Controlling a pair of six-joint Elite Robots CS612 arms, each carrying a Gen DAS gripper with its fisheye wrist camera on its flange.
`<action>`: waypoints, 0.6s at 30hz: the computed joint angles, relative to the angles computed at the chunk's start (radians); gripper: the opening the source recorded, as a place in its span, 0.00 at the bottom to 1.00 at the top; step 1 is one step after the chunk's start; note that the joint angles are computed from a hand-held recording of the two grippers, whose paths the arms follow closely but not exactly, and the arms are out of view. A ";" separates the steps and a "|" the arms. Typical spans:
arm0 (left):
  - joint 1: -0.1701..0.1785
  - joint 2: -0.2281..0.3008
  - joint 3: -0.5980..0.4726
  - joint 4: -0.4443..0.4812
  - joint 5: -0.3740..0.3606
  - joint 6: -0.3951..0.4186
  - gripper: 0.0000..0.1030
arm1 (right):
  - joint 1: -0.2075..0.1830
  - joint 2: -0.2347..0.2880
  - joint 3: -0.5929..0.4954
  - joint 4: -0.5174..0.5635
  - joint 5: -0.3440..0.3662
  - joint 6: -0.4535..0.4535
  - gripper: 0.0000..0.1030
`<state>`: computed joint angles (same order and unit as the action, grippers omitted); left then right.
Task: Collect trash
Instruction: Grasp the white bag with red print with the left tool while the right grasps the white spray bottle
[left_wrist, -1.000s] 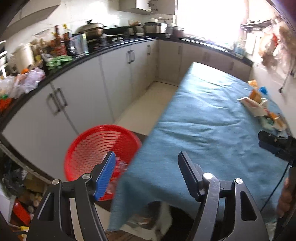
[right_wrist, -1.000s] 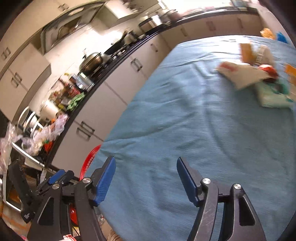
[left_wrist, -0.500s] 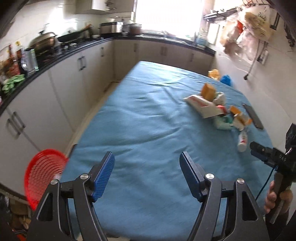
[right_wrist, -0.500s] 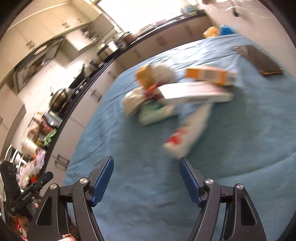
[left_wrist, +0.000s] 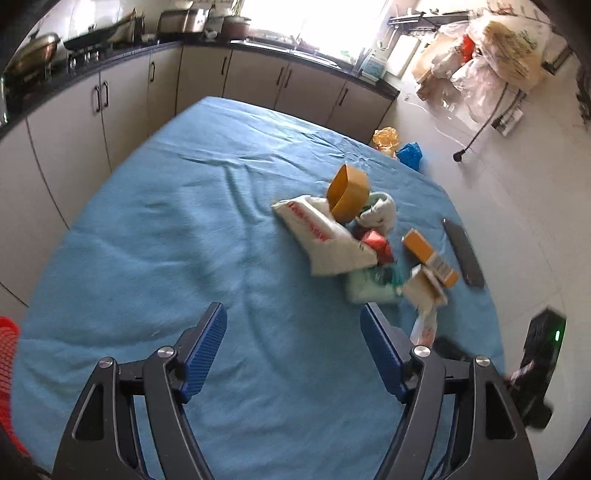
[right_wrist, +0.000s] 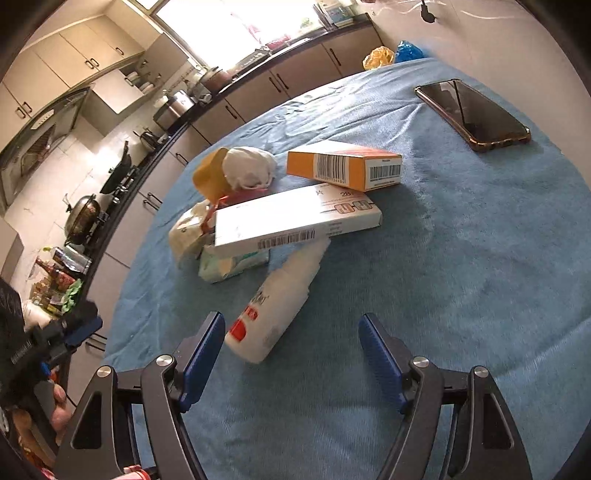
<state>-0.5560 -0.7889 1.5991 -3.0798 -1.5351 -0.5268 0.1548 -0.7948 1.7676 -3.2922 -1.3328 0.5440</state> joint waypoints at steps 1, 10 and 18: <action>0.000 0.014 -0.026 0.014 -0.001 -0.006 0.72 | 0.004 0.004 -0.009 0.009 -0.013 -0.001 0.77; 0.009 0.133 -0.255 0.203 -0.020 -0.020 0.73 | 0.032 0.029 -0.073 0.058 -0.115 -0.051 0.77; 0.025 0.206 -0.386 0.345 -0.096 -0.069 0.73 | 0.049 0.032 -0.092 0.090 -0.172 -0.104 0.77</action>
